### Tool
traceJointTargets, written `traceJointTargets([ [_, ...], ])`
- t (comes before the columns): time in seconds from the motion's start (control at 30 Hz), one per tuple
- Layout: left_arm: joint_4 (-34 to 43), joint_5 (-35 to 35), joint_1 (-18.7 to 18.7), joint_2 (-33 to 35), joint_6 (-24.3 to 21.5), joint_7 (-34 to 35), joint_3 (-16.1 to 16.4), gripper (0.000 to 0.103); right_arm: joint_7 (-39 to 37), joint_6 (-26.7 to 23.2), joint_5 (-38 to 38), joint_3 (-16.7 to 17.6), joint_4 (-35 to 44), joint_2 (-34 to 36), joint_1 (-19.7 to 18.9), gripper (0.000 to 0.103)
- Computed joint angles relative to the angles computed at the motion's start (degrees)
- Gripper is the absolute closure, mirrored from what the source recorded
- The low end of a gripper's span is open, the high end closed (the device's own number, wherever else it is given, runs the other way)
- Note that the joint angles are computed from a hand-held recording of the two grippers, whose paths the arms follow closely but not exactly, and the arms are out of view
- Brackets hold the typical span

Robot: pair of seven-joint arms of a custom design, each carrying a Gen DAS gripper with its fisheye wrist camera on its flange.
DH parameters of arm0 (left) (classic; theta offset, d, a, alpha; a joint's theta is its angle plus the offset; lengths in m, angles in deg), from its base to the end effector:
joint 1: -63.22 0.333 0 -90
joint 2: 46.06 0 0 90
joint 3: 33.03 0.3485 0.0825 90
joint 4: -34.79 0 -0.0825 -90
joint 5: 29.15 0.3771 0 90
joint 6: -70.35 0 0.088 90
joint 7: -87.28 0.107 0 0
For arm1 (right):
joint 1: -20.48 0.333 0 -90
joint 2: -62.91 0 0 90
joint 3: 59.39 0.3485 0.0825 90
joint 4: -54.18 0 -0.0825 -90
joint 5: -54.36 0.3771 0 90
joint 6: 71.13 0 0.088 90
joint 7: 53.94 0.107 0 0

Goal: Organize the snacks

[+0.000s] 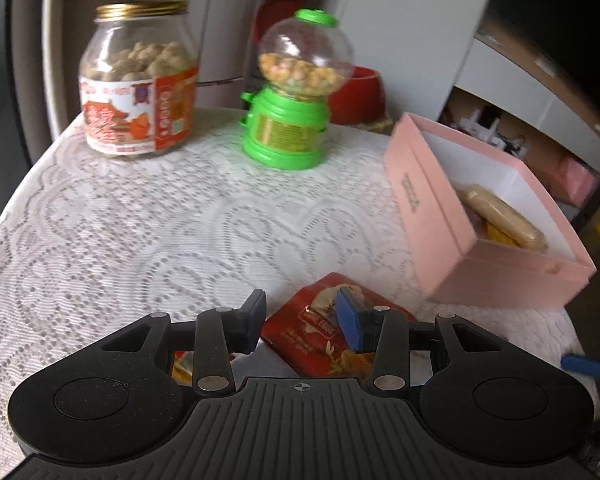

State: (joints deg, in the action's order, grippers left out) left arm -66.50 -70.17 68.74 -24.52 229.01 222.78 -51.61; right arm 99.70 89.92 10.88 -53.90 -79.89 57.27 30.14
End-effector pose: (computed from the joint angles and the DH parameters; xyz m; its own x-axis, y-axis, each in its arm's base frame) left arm 0.6864 -0.1001 0.4559 -0.4314 -0.8764 0.2139 -0.7017 0.1769 -0.6902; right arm 0.4912 0.1686 0.4645 -0.1694 -0.9841 -0.0528 -0.7548 0.1640 -0.6351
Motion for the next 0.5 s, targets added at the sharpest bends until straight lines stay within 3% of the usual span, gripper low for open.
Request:
traceJointTargets([
  [0.1,-3.53,-2.33,1.33,-2.93,-1.82,5.41,-1.67,0.059,2.52,1.74,-0.78,0.02,-0.57,-0.2,-0.69,0.025],
  [0.2,-8.83,-5.72,0.59,-6.96,0.2,11.89,-1.58,0.059,0.83,1.01,0.77,-0.05,0.36,0.42,-0.17,0.025],
  [0.37,-16.19,-12.69,-2.02,-12.21,5.8,21.65,-0.77,0.059,-8.99,5.35,15.45,-1.78,3.24,3.96,1.66,0.025],
  [0.5,-18.89,-14.8,-5.12,-14.19,8.94,25.27,1.04,0.059,-15.71,4.88,22.82,-1.78,7.8,8.16,3.56,0.025],
])
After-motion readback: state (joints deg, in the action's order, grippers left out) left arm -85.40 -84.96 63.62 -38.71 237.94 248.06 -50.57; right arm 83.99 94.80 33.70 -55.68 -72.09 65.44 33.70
